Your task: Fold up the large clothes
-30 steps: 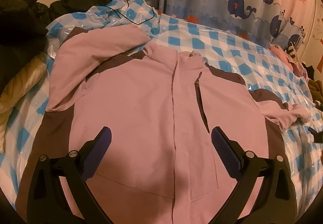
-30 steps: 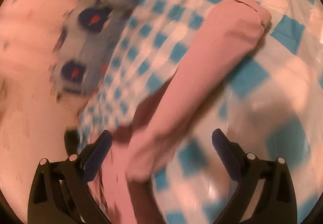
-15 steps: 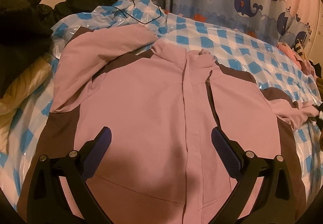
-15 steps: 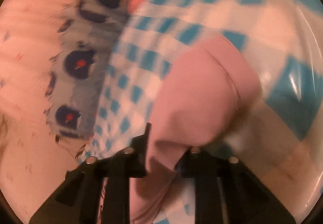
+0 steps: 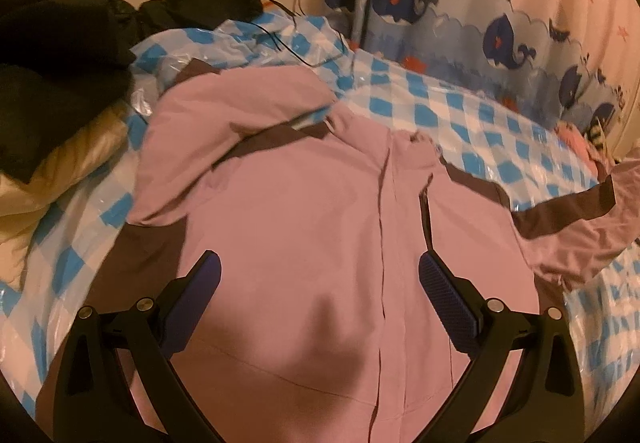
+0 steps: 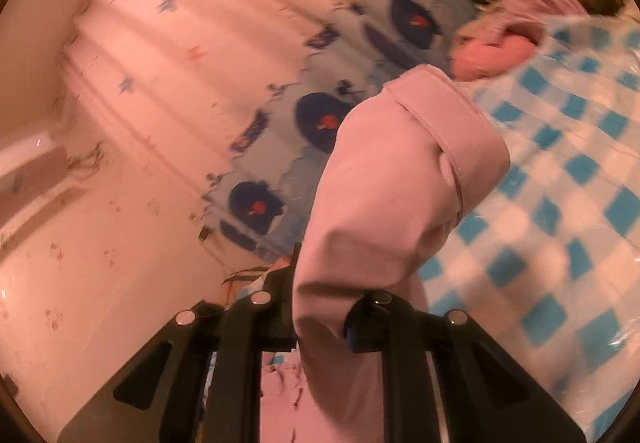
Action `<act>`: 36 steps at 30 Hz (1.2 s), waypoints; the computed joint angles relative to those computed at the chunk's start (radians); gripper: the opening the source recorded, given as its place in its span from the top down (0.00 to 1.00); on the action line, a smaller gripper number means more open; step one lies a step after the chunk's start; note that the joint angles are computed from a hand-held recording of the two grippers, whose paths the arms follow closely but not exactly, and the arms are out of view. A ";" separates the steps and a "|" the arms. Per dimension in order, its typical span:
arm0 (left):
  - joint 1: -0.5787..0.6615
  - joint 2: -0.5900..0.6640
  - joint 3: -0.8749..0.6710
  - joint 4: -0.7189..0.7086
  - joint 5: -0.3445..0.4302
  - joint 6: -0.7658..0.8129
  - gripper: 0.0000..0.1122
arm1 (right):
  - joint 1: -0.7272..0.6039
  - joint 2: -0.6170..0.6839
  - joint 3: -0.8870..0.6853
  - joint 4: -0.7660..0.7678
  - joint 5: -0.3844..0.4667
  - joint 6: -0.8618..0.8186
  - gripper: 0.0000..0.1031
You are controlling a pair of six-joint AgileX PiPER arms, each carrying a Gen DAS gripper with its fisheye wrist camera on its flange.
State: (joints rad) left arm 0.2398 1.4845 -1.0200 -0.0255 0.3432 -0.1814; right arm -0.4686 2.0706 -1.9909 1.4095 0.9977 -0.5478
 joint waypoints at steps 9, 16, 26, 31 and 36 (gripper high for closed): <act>0.102 -0.036 -0.018 -0.193 0.066 0.240 0.15 | 0.215 -0.112 -0.071 -0.160 -0.082 0.107 0.83; 0.206 -0.087 -0.004 -0.314 0.103 0.397 0.15 | 0.400 -0.132 -0.113 -0.313 -0.146 0.182 0.83; 0.381 -0.099 -0.042 -0.482 0.216 0.610 0.15 | 0.791 -0.072 -0.189 -0.716 -0.255 0.373 0.83; 0.462 -0.095 -0.060 -0.555 0.273 0.699 0.15 | 0.967 0.030 -0.297 -0.980 -0.256 0.533 0.83; 0.525 -0.093 -0.071 -0.607 0.316 0.763 0.15 | 1.111 0.190 -0.501 -1.227 -0.171 0.682 0.83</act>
